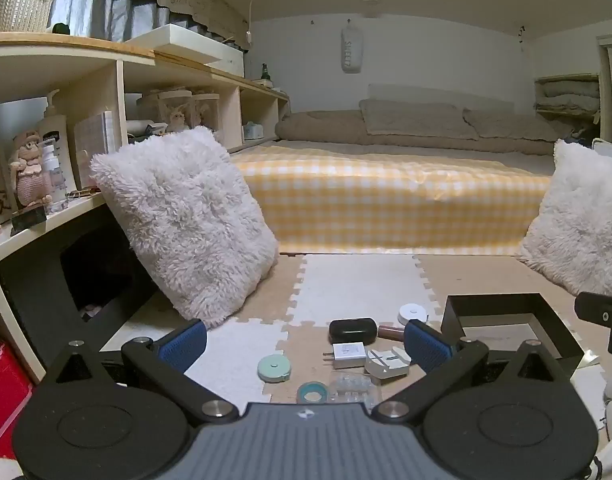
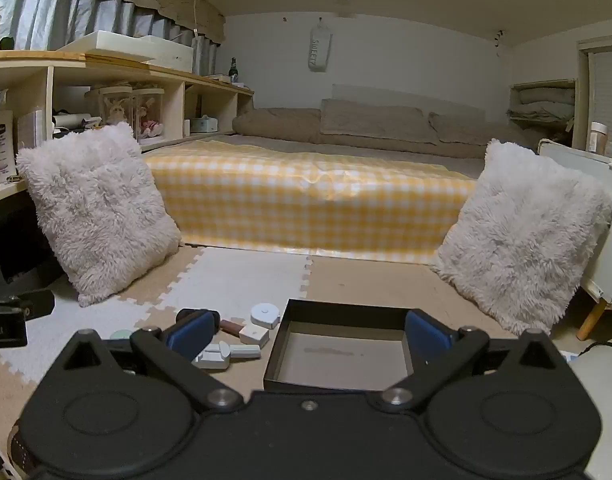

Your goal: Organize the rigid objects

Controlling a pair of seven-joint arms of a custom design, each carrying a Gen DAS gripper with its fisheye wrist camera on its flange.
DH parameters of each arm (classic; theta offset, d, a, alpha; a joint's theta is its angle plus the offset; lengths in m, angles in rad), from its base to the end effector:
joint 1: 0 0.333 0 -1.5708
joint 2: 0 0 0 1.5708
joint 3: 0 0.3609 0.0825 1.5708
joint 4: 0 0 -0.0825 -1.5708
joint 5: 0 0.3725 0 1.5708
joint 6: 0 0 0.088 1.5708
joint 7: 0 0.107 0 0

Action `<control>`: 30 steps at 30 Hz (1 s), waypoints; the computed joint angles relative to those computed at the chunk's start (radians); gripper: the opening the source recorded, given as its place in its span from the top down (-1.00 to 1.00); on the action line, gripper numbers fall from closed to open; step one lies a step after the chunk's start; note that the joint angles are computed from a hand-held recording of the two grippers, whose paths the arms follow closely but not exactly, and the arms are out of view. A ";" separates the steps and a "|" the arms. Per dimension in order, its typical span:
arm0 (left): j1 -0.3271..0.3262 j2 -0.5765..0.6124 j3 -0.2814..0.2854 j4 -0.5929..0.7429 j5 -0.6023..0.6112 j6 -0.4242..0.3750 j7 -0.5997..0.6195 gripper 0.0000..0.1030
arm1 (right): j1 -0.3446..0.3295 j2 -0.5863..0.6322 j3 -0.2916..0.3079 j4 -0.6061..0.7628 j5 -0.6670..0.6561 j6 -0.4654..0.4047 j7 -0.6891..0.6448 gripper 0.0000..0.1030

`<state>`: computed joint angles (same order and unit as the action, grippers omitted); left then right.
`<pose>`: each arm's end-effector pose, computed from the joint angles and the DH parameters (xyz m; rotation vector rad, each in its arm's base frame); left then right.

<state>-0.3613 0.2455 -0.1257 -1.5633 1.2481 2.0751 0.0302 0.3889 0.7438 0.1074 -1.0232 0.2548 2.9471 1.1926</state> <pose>0.6197 -0.2609 0.6089 -1.7765 0.9922 -0.5539 0.7458 0.3375 0.5900 -1.7698 0.9565 -0.6868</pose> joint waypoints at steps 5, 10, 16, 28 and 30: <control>-0.004 0.011 -0.001 0.015 -0.008 -0.008 0.005 -1.00 | 0.001 0.000 -0.002 -0.001 0.001 0.000 0.000 -1.00; -0.012 0.022 0.005 0.029 -0.012 -0.008 0.005 -1.00 | 0.002 0.000 -0.003 -0.001 0.000 -0.003 0.002 -1.00; -0.012 0.021 0.008 0.023 -0.012 -0.001 0.000 -1.00 | 0.002 0.001 -0.003 0.001 -0.001 -0.005 0.002 -1.00; -0.027 0.042 0.012 0.037 -0.018 -0.004 -0.004 -1.00 | 0.003 0.002 -0.005 0.003 -0.004 -0.010 0.004 -1.00; -0.024 0.037 0.013 0.034 -0.020 -0.001 -0.002 -1.00 | 0.003 0.002 -0.005 0.003 -0.004 -0.011 0.004 -1.00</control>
